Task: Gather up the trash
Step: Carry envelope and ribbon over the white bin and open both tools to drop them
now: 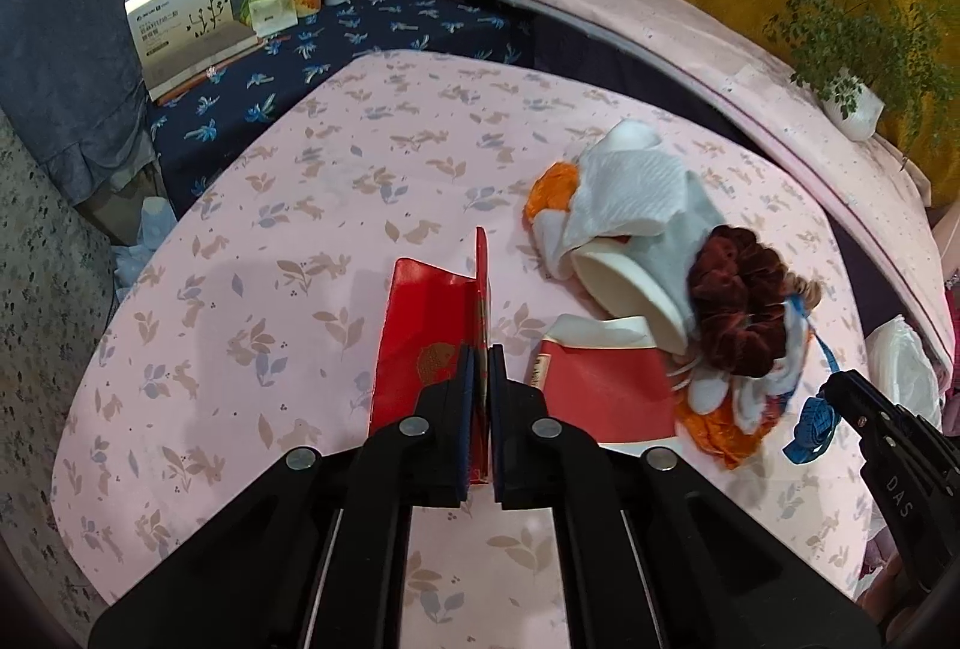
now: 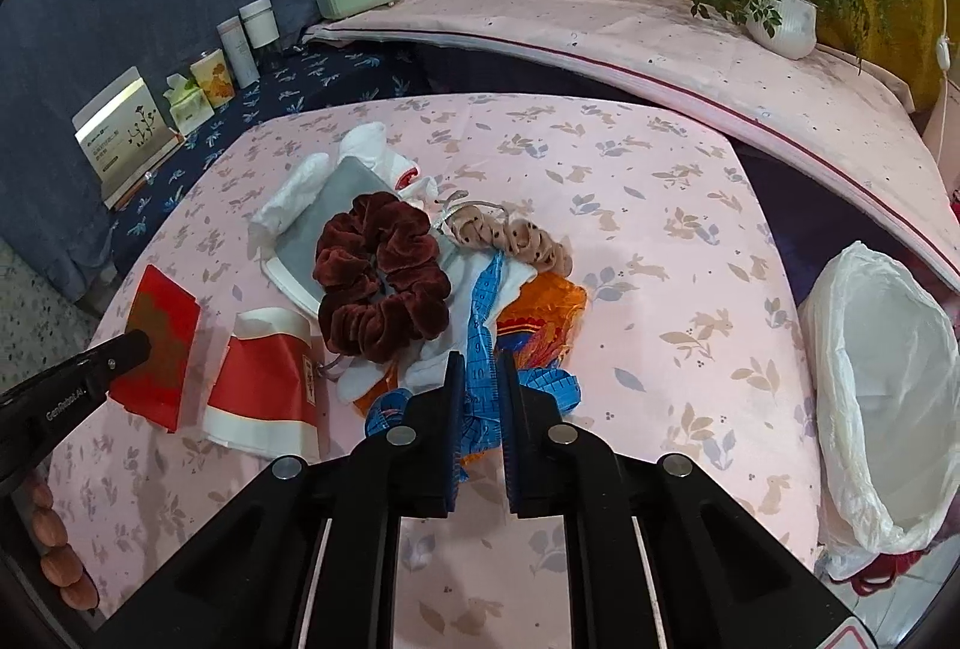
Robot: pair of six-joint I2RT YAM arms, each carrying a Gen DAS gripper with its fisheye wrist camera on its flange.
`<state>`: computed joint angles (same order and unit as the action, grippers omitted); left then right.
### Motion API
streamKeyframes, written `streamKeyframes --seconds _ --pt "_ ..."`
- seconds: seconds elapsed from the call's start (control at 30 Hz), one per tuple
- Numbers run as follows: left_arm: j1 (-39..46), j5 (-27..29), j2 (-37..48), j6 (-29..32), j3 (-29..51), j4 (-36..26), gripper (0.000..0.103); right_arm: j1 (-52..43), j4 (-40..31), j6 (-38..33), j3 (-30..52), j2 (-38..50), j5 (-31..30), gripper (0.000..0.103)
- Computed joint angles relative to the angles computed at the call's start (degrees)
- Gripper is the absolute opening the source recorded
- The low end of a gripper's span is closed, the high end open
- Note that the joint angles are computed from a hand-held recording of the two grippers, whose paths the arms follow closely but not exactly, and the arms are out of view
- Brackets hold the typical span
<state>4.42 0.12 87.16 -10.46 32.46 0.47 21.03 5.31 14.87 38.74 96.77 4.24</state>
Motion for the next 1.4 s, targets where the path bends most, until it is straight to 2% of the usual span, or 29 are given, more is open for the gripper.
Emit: streamKeyframes --seconds 0.23,0.4,0.6,0.73,0.97,1.27,1.4 --pt "-6.25 -0.88 -10.91 -2.39 -0.52 -6.55 0.004 -2.79 -3.41 -1.14 -4.96 -13.45 -1.23 0.010" --pt "-14.48 -3.34 -16.40 -5.12 0.50 -10.65 0.004 -6.18 -7.08 -2.41 -7.12 -22.93 -2.40 0.010" --pt "-25.67 -6.34 -15.87 -8.96 4.01 -12.71 0.004 -14.01 -10.98 -5.67 -8.99 -31.35 -5.73 0.010" --pt "-33.28 -8.51 -12.50 -10.72 7.58 -12.38 0.004 -21.41 -12.45 -8.70 -9.73 -34.11 -8.78 0.010" --pt "-43.48 -9.63 -2.15 -12.23 16.39 -10.38 0.004 -36.54 -12.04 -14.88 -9.61 -32.96 -15.40 0.010" --pt "-49.27 -4.73 12.64 -11.14 29.92 -8.14 0.004 -50.12 -6.87 -19.92 -6.37 -21.60 -19.73 0.010" --pt "-51.09 -4.59 18.24 -9.78 35.45 -7.85 0.004 -54.19 -4.84 -20.49 -4.60 -16.29 -20.31 0.010"
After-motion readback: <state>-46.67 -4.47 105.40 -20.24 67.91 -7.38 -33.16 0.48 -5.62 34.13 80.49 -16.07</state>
